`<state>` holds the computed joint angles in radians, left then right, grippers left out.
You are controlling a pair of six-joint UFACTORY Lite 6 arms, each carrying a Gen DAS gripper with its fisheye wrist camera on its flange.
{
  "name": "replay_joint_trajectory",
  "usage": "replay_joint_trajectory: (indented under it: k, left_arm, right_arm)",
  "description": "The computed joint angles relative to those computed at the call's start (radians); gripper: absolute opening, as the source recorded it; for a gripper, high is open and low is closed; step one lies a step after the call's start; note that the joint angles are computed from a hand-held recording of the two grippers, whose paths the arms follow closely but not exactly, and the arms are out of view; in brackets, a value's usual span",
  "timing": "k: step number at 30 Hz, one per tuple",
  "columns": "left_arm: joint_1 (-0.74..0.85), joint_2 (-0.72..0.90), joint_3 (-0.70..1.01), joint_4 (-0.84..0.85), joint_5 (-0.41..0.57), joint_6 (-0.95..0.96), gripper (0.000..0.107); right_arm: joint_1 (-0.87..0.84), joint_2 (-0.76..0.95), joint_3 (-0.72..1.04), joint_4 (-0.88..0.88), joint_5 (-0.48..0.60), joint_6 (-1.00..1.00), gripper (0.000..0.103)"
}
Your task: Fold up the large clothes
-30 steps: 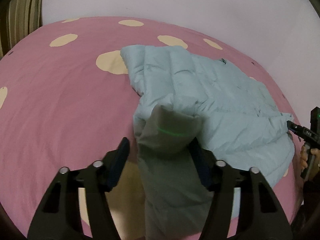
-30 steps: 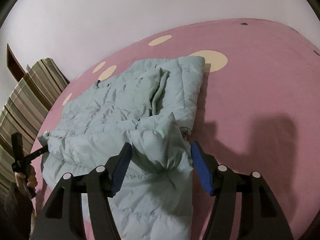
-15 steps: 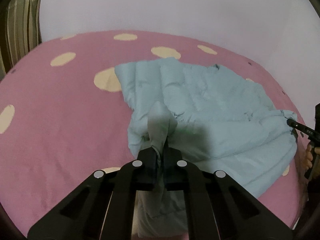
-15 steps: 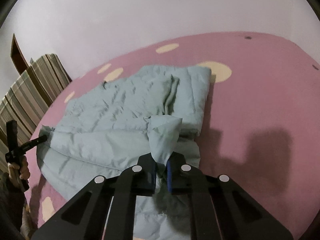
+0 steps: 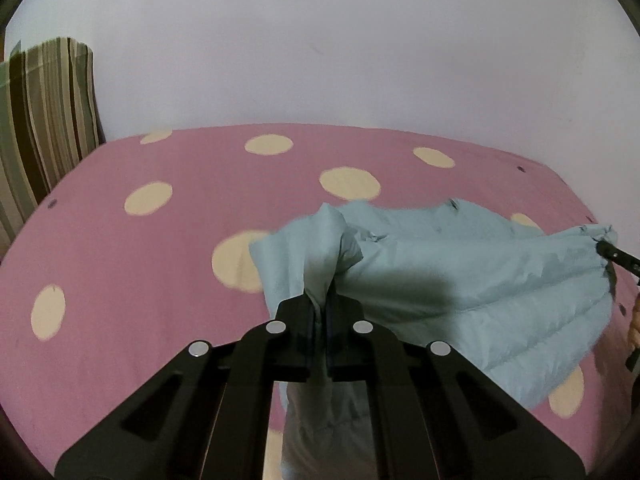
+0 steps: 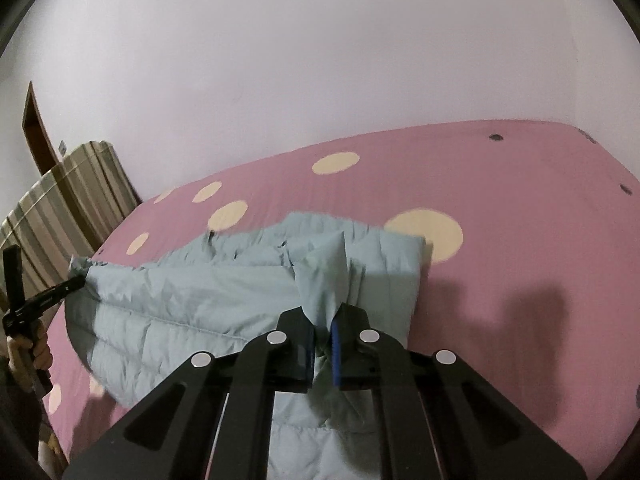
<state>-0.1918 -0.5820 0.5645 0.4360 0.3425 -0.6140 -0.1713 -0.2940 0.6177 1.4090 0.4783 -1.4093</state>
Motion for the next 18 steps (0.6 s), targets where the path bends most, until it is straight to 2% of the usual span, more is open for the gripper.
replay_joint_trajectory:
  k: [5, 10, 15, 18]
  left_arm:
    - [0.030, 0.341, 0.246, 0.243, -0.048, -0.229, 0.004]
    - [0.017, 0.629, 0.451, 0.528, -0.018, -0.501, 0.003]
    - [0.024, 0.908, 0.628, 0.641, 0.018, -0.623, 0.003]
    - [0.026, 1.022, 0.690, 0.658, 0.036, -0.646, 0.003]
  right_arm:
    - [0.084, 0.268, 0.245, 0.058, -0.097, 0.009, 0.005]
    - [0.141, 0.550, 0.498, 0.037, -0.164, 0.086, 0.005]
    - [0.175, 0.772, 0.689, -0.101, -0.199, 0.241, 0.005]
    - [0.187, 0.884, 0.771, -0.199, -0.217, 0.340, 0.005]
